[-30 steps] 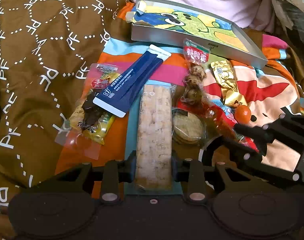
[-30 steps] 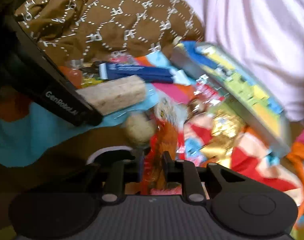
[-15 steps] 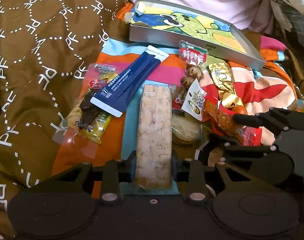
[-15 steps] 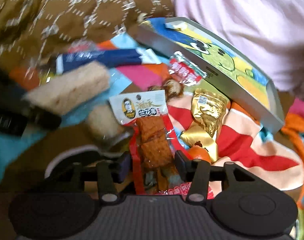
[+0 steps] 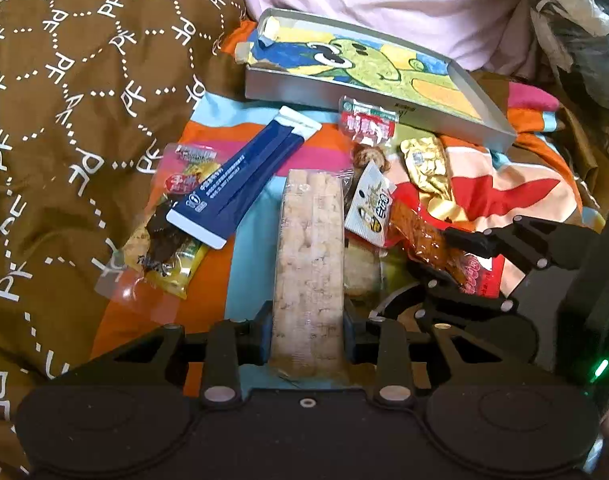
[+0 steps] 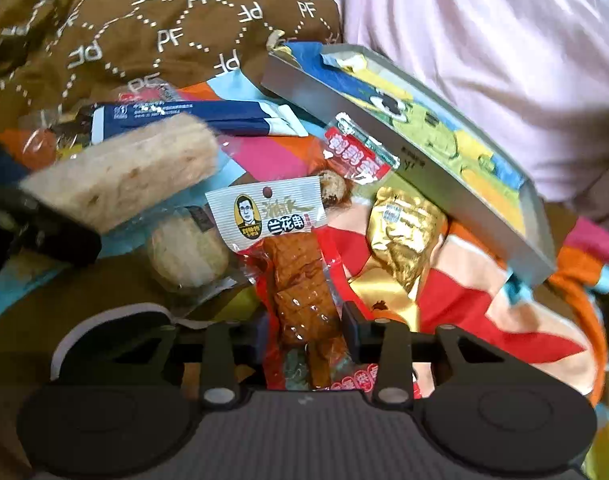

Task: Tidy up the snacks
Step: 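Lift both held snacks and carry them over the metal tray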

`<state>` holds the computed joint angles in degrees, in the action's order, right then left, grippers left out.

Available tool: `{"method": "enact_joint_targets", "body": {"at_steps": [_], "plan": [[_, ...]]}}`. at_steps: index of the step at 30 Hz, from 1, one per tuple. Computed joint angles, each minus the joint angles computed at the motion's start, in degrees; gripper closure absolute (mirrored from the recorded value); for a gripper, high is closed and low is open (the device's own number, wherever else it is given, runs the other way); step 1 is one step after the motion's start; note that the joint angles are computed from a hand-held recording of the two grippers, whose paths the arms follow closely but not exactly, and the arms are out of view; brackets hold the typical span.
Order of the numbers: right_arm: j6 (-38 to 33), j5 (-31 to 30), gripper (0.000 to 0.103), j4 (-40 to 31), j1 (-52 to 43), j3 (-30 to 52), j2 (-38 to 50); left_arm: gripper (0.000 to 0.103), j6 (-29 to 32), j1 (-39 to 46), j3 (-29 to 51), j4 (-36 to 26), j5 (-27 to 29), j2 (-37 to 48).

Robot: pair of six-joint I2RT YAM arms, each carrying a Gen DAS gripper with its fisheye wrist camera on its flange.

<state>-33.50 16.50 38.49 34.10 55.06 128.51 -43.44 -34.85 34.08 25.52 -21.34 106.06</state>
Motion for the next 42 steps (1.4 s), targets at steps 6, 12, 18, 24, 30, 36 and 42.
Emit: {"method": "enact_joint_targets", "body": {"at_steps": [6, 12, 18, 24, 30, 36, 42], "plan": [[-5.7, 4.1, 0.063, 11.6, 1.8, -4.1, 0.9, 0.069, -0.6, -0.5, 0.0, 0.0, -1.9, -1.3], [-6.4, 4.3, 0.062, 18.8, 1.8, -6.5, -0.4, 0.069, -0.2, 0.4, 1.9, -1.0, -3.3, -2.0], [-1.7, 2.5, 0.061, 20.7, -0.5, -4.7, -2.4, 0.069, 2.8, 2.6, 7.0, -2.9, -5.1, -2.0], [4.4, 1.4, 0.061, 23.5, -3.7, 1.6, -0.4, 0.068, 5.1, 6.6, 15.1, -5.7, -6.0, -0.4], [7.6, 0.9, 0.060, 23.1, -6.4, 13.8, 5.2, 0.068, 6.8, 10.9, 26.0, -9.3, -5.7, 4.0], [9.7, -1.8, 0.059, 17.6, -9.0, 24.8, 9.8, 0.068, 7.7, 14.3, 39.5, -14.3, -3.3, 12.0], [11.3, -5.1, 0.058, 9.9, -10.4, 34.0, 13.9, 0.068, 7.2, 15.9, 52.7, -20.6, -0.3, 21.2]]}}
